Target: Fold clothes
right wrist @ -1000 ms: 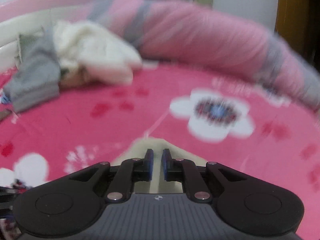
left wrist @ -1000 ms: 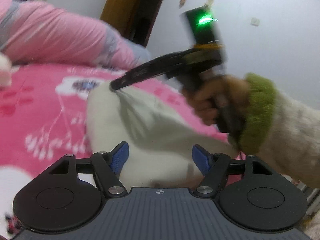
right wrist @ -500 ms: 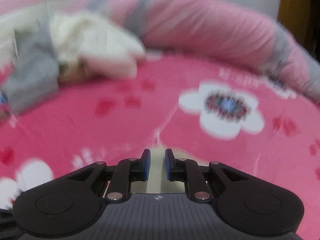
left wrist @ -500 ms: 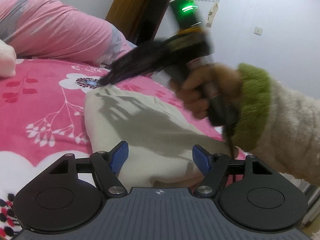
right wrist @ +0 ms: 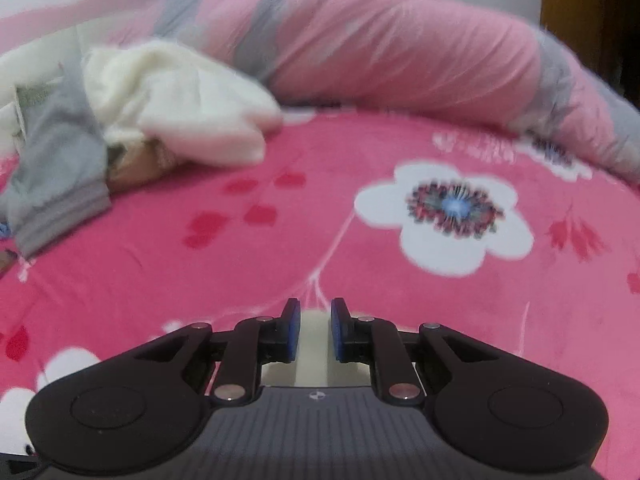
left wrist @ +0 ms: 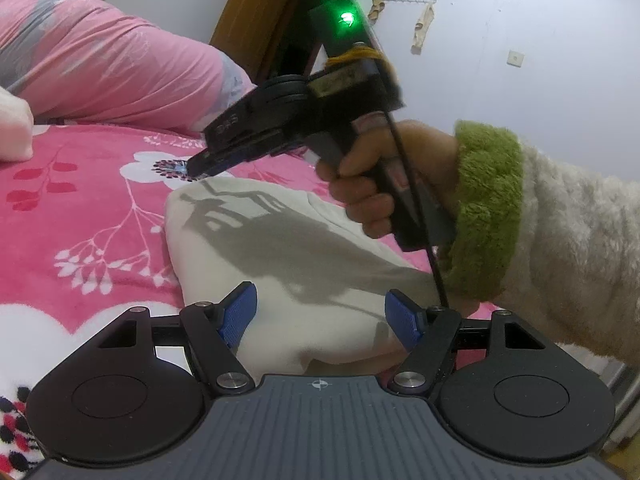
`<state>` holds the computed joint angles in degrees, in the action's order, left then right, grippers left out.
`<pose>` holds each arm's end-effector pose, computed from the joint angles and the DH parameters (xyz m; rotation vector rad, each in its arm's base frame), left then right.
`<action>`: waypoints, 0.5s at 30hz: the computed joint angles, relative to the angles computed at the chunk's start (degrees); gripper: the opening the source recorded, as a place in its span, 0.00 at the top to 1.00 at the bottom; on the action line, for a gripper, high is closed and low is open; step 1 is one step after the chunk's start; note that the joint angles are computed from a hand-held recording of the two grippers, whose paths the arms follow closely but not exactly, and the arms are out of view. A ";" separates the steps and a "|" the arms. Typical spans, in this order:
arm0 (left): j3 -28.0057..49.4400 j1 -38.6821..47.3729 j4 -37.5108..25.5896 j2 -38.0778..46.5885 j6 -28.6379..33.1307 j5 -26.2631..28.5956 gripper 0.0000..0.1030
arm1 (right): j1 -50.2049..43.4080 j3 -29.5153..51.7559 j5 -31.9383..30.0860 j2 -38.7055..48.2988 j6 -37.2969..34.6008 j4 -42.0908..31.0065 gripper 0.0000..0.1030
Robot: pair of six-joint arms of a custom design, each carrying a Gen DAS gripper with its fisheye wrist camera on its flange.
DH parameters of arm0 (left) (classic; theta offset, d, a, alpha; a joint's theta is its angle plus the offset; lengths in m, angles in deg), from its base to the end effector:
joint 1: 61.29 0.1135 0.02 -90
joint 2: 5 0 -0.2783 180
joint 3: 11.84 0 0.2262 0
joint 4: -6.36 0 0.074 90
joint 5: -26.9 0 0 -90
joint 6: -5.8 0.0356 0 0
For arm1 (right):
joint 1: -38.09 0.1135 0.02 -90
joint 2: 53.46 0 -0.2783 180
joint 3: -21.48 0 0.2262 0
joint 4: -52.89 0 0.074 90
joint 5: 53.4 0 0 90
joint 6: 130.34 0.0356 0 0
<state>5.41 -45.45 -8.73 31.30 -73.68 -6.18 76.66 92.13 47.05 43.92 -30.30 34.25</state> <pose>0.0917 -0.0050 0.1520 0.4527 1.9041 -0.7654 0.2654 0.2034 0.2102 -0.4943 2.3025 0.2014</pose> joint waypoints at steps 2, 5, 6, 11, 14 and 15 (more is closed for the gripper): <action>-0.21 -0.63 1.32 0.16 -0.86 -1.15 0.31 | -0.61 -0.04 -0.01 4.17 -0.06 2.06 0.83; 0.06 -0.04 2.12 1.77 -1.29 -0.27 0.31 | -1.72 -1.07 -1.70 4.04 2.54 3.35 0.82; 0.08 0.08 1.86 1.72 -1.11 -0.07 0.31 | -1.49 -1.71 -1.20 2.89 2.30 3.26 0.82; 0.11 -0.23 0.20 -0.05 -0.76 -0.59 0.31 | 1.32 -5.52 5.61 -9.35 2.97 -1.76 0.82; 0.41 -0.41 0.06 0.17 -1.11 -0.64 0.31 | 3.19 -7.17 8.16 -19.06 3.66 -8.25 0.81; 0.44 -0.72 -0.05 -0.12 -1.23 -0.98 0.31 | 3.65 -7.49 8.28 -21.32 3.95 -10.68 0.81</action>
